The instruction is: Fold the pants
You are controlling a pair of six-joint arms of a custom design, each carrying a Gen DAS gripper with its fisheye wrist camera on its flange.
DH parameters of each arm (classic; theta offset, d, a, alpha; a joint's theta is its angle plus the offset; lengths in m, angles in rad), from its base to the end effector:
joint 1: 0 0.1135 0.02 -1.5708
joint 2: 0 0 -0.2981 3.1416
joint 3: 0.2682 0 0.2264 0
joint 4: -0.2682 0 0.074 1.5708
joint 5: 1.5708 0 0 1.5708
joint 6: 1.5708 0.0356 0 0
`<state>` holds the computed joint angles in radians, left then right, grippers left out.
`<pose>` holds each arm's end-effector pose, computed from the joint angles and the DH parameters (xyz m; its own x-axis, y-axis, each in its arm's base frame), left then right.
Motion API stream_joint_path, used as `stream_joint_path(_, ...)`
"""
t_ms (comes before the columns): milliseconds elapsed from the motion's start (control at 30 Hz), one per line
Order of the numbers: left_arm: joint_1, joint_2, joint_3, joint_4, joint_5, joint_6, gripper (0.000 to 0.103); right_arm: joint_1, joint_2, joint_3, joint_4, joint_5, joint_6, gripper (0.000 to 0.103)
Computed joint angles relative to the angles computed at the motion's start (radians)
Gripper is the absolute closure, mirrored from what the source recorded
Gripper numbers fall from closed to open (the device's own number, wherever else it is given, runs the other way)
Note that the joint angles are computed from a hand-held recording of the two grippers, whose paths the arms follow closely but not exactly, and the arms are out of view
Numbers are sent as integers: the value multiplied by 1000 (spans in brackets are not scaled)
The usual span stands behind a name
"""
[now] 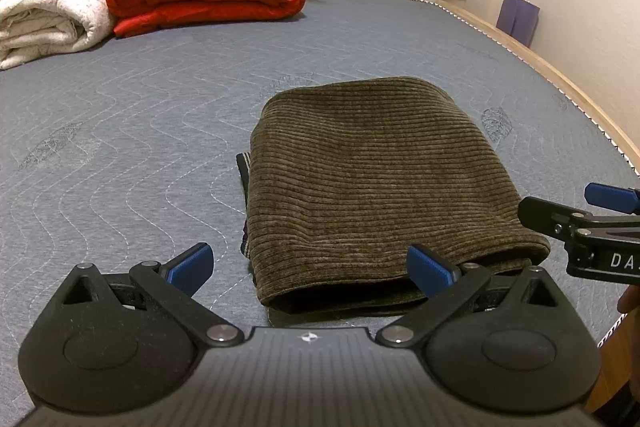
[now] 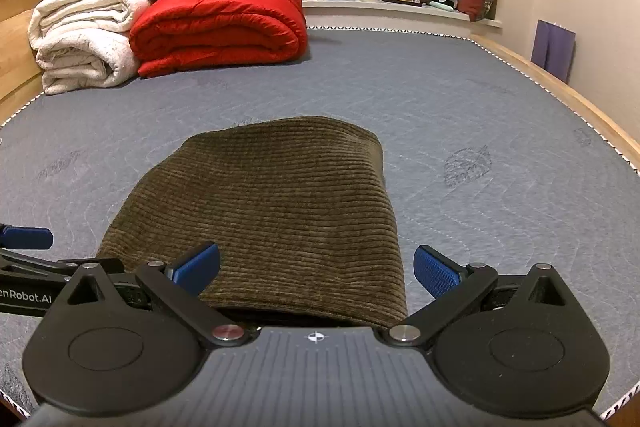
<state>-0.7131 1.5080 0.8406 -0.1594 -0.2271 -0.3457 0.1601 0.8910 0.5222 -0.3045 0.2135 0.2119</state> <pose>0.2197 -0.1794 0.2430 -0.7005 0.1694 -0.6933 0.3026 0.9503 -0.0736 0.1423 0.0153 0.2548 -0.6002 0.1113 -0.7921 0.1370 0.9899 0.0353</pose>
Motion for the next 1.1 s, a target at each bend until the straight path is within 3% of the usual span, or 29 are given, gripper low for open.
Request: stream_joint_path(1100,1,-10,-24,37,18,31,0,-9,0,-7,5,-10,-27,1)
